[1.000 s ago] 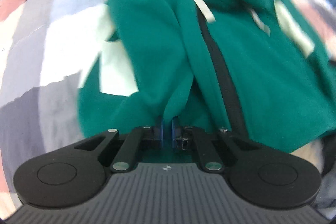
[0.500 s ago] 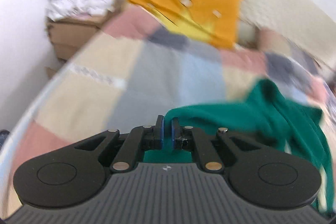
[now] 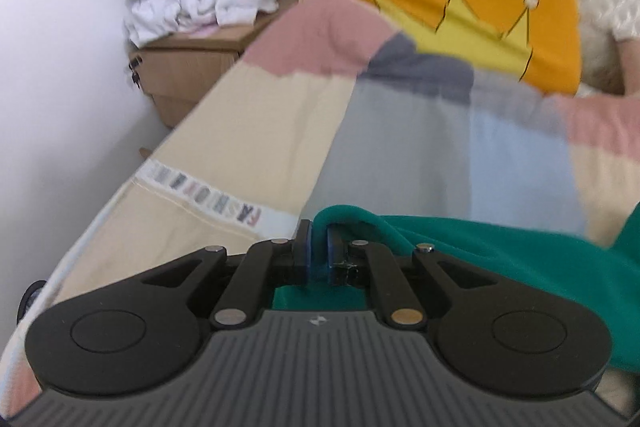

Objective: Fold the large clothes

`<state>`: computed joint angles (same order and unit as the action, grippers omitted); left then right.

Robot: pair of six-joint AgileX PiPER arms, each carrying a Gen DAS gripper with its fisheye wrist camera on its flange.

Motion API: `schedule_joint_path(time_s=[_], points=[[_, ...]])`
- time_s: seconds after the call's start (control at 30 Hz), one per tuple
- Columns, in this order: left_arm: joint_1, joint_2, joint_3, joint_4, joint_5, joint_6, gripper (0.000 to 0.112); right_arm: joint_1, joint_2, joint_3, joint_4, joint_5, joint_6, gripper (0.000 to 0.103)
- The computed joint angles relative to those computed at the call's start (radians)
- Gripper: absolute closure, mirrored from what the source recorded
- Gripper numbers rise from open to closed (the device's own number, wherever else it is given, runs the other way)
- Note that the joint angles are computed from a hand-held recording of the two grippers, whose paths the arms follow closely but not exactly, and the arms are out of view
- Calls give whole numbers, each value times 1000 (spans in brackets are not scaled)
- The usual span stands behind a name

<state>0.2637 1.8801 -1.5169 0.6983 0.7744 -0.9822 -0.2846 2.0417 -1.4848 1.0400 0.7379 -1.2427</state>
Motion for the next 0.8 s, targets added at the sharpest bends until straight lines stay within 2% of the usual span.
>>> schedule_joint_path(time_s=[0.13, 0.17, 0.2, 0.23, 0.27, 0.4, 0.47, 0.63, 0.8], points=[[-3, 12, 29, 0, 2, -11, 95, 8, 26, -35, -14, 11, 2, 30], [-7, 5, 38, 6, 6, -29, 86, 6, 36, -50, -17, 27, 10, 30], [-18, -9, 48, 11, 28, -39, 69, 4, 43, -61, -18, 38, 16, 30], [-30, -19, 42, 1, 62, -23, 59, 2, 46, -65, -17, 45, 20, 30], [-41, -35, 49, -3, 81, -15, 55, -2, 45, -64, -10, 55, 19, 30], [-106, -154, 105, -54, 134, -8, 48, -29, 35, -54, 20, 89, -12, 30], [-169, -214, 124, -67, 175, -23, 48, -43, 26, -42, 36, 106, -25, 30], [-397, -311, 113, -63, 296, -110, 48, -84, -1, -3, 73, 166, -87, 30], [-670, -299, 14, -27, 380, -229, 48, -131, -46, 68, 113, 214, -181, 30]])
